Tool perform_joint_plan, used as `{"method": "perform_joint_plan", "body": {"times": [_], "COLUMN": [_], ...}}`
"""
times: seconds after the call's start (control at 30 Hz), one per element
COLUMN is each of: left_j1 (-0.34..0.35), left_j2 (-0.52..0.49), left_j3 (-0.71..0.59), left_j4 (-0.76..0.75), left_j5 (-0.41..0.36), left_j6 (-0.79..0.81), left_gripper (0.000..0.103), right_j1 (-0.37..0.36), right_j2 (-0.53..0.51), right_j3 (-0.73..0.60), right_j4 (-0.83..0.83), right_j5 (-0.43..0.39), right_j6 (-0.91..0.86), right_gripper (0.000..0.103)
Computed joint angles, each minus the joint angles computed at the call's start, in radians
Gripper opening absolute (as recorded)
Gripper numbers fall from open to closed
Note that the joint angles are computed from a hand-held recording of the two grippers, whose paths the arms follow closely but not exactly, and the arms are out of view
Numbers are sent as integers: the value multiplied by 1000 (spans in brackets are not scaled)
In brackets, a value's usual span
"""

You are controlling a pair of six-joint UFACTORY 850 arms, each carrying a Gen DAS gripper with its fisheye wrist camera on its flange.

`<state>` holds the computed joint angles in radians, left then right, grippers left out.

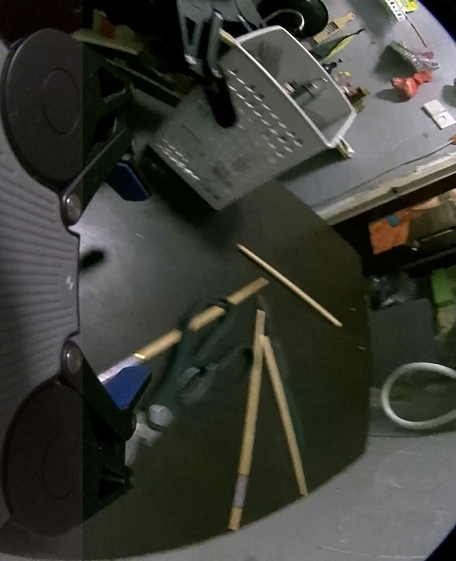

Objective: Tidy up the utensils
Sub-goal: 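Grasp the black-handled scissors by a handle loop with the right gripper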

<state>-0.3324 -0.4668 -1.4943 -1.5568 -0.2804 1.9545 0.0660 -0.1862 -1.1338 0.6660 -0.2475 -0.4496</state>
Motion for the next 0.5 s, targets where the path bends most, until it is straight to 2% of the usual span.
{"method": "perform_joint_plan", "body": {"times": [0.13,0.2,0.27,0.3,0.4,0.47,0.5], "left_j1": [-1,-1,-1,-1,-2,-2,-3], "left_j2": [1,1,4,5,6,7,6], "left_j3": [1,2,5,6,8,8,7], "left_j4": [-5,-3,-7,-12,-12,-12,-13], "left_j5": [1,2,2,3,7,7,8], "left_j6": [6,2,5,10,7,6,5], "left_gripper": [82,82,82,82,82,82,82], "right_j1": [9,11,11,14,20,24,20], "right_j2": [-45,-72,-92,-103,-132,-159,-171], "right_j3": [-51,-83,-101,-111,-145,-178,-195], "right_j4": [-149,-254,-276,-280,-369,-465,-450], "right_j5": [50,48,42,38,-10,-49,-74], "right_j6": [79,149,120,98,91,141,108], "right_gripper": [97,88,78,77,67,64,64]}}
